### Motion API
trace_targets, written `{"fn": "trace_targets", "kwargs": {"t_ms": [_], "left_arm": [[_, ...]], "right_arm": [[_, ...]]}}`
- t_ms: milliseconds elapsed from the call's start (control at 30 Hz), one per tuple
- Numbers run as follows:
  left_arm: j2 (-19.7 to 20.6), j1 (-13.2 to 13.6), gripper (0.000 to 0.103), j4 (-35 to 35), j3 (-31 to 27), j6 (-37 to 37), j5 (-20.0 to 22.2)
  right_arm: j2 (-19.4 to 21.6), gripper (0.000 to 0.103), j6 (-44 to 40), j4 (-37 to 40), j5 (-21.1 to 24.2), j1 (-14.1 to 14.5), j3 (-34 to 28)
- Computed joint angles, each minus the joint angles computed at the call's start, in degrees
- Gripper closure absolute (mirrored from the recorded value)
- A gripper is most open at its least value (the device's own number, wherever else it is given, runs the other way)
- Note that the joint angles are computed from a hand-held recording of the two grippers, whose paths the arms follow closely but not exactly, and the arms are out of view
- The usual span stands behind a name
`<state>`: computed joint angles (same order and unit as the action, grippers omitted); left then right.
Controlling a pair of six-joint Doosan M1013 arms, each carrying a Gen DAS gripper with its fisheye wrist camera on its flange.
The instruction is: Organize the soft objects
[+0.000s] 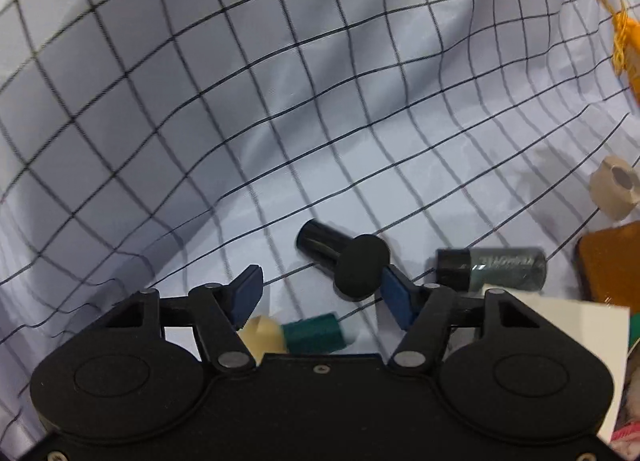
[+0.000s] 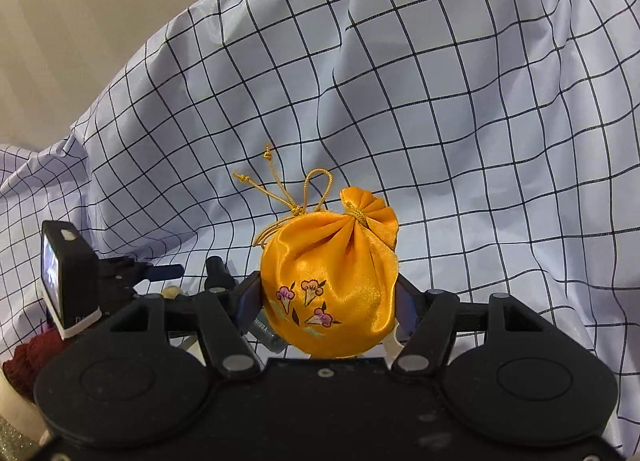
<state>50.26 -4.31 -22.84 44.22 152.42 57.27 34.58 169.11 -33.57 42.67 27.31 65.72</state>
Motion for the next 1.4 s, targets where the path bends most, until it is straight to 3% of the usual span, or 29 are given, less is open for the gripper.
{"fn": "trace_targets", "kwargs": {"t_ms": [233,400,700,800,1000,1200,1400], "left_arm": [[1.86,-0.83,0.041,0.17,-3.40,-1.47,3.23],[3.23,-1.83,0.047,3.69,-5.24,-4.54,4.68],[4.54,-1.16,0.049,0.95,-8.12,-5.18,7.46],[3.37,-1.40,0.049,0.42,-6.78,-4.97,6.27],[-0.76,-1.51,0.049,-3.36,-2.24,-3.95,4.57],[-6.43,-3.03,0.049,-6.03,5.12,-1.51,3.30],[-10.30,-4.82,0.049,-7.86,10.62,-1.62,5.88]], "right_arm": [[0.22,0.037,0.31,0.84,-0.22,-0.18,0.14],[0.06,0.037,0.75,1.07,-0.31,-0.37,0.69],[-0.37,0.037,2.62,-0.52,0.11,-0.08,1.84],[-0.61,0.037,4.06,-2.01,1.24,0.27,2.06],[-1.14,0.037,8.44,-7.15,7.60,1.92,2.50],[-2.41,0.037,12.51,-9.44,13.13,3.76,5.05],[-4.33,0.037,16.85,-9.17,15.67,5.06,9.09]]}}
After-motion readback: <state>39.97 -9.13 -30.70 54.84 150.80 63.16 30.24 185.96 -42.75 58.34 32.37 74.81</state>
